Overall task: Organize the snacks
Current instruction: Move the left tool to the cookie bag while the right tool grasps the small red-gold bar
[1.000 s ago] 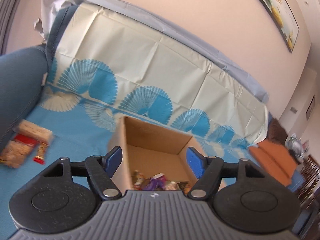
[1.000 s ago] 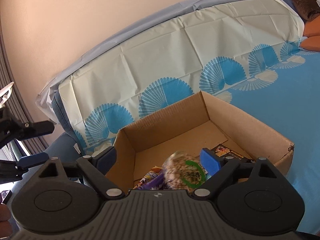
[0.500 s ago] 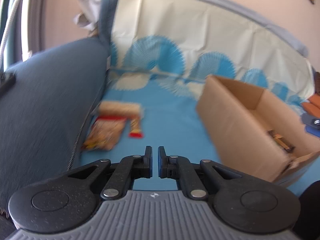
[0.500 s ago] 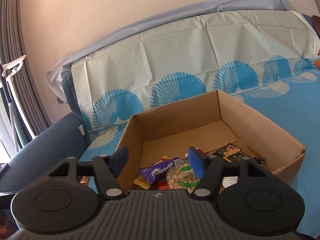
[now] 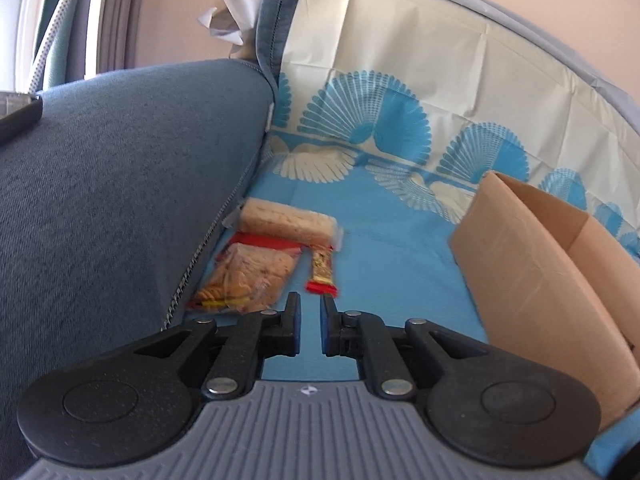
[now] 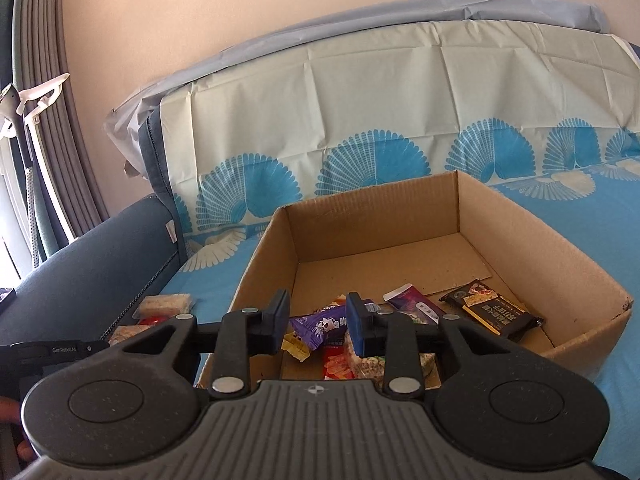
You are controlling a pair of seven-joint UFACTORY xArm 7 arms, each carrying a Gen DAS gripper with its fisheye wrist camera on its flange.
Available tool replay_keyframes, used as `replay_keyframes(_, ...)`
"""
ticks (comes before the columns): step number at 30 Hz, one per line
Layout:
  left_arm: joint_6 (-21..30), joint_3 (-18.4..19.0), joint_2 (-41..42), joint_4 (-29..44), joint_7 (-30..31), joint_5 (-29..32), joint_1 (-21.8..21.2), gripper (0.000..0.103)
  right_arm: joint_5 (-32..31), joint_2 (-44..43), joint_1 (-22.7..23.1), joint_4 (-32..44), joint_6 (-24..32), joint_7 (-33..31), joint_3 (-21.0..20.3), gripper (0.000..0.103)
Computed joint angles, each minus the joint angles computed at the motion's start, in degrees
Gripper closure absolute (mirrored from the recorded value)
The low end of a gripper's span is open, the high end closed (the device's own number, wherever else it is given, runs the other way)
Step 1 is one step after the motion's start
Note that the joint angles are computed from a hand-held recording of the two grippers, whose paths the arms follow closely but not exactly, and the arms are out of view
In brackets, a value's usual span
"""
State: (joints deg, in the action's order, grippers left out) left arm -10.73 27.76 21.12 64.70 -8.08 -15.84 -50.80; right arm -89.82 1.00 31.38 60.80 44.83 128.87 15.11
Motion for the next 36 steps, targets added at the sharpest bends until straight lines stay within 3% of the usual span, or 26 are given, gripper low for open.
replay_keyframes(3, 1.1, 13.3, 6.6, 3.1, -0.9, -3.4, -11.4, 0.058, 0.3, 0.4, 0.0, 0.2, -0.1, -0.7, 0.0, 0.069)
replay_keyframes(4, 2.3, 17.9, 9.6, 4.4, -2.0, -4.3, -14.8, 0.041, 0.6, 0.7, 0.1, 0.5, 0.1, -1.1, 0.0, 0.069)
replay_keyframes(5, 3.9, 22.2, 13.0, 5.8, -3.0, -5.5, -17.8, 0.029, 0.8, 1.0, 0.3, 0.8, 0.4, -1.6, 0.0, 0.069)
replay_keyframes(10, 7.7, 27.6, 22.2, 11.3, -7.9, -1.1, -19.5, 0.029, 1.4, 2.2, 1.1, 2.0, 1.3, -4.1, -0.2, 0.069)
replay_keyframes(13, 10.0, 28.8, 26.2, 14.5, -10.7, 0.9, -18.9, 0.029, 1.6, 2.8, 1.8, 2.6, 2.3, -5.9, -0.2, 0.069)
replay_keyframes(18, 11.7, 24.4, 26.4, 17.8, -13.4, 3.8, -13.6, 0.031, 2.4, 3.7, 2.8, 3.5, 3.8, -9.0, -0.3, 0.069)
replay_keyframes(19, 11.2, 23.6, 26.1, 17.9, -13.9, 4.4, -12.8, 0.035, 2.7, 4.0, 3.0, 3.8, 3.8, -9.7, -0.4, 0.069)
replay_keyframes(20, 11.2, 23.1, 25.9, 18.0, -14.4, 5.0, -12.2, 0.046, 3.1, 4.3, 3.1, 4.1, 3.6, -10.5, -0.5, 0.069)
replay_keyframes(22, 10.9, 21.7, 24.6, 17.5, -15.5, 6.0, -10.9, 0.052, 3.8, 5.1, 3.4, 4.9, 3.1, -12.3, -0.8, 0.069)
replay_keyframes(26, 9.0, 23.1, 22.1, 14.1, -18.1, 8.5, -12.9, 0.067, 4.6, 6.5, 4.4, 6.5, 3.1, -14.6, -1.2, 0.069)
replay_keyframes(30, 3.2, 22.8, 16.0, 7.8, -17.0, 10.8, -14.8, 0.071, 5.6, 7.6, 5.6, 8.3, 4.1, -16.4, -1.7, 0.069)
replay_keyframes(34, 2.9, 17.3, 7.3, 3.0, -13.1, 10.3, -12.1, 0.071, 5.6, 8.3, 6.8, 10.4, 5.8, -16.6, -2.0, 0.069)
replay_keyframes(36, 3.2, 12.6, 2.6, 0.9, -11.9, 10.4, -8.4, 0.071, 5.4, 8.7, 7.3, 11.6, 6.0, -16.7, -2.2, 0.069)
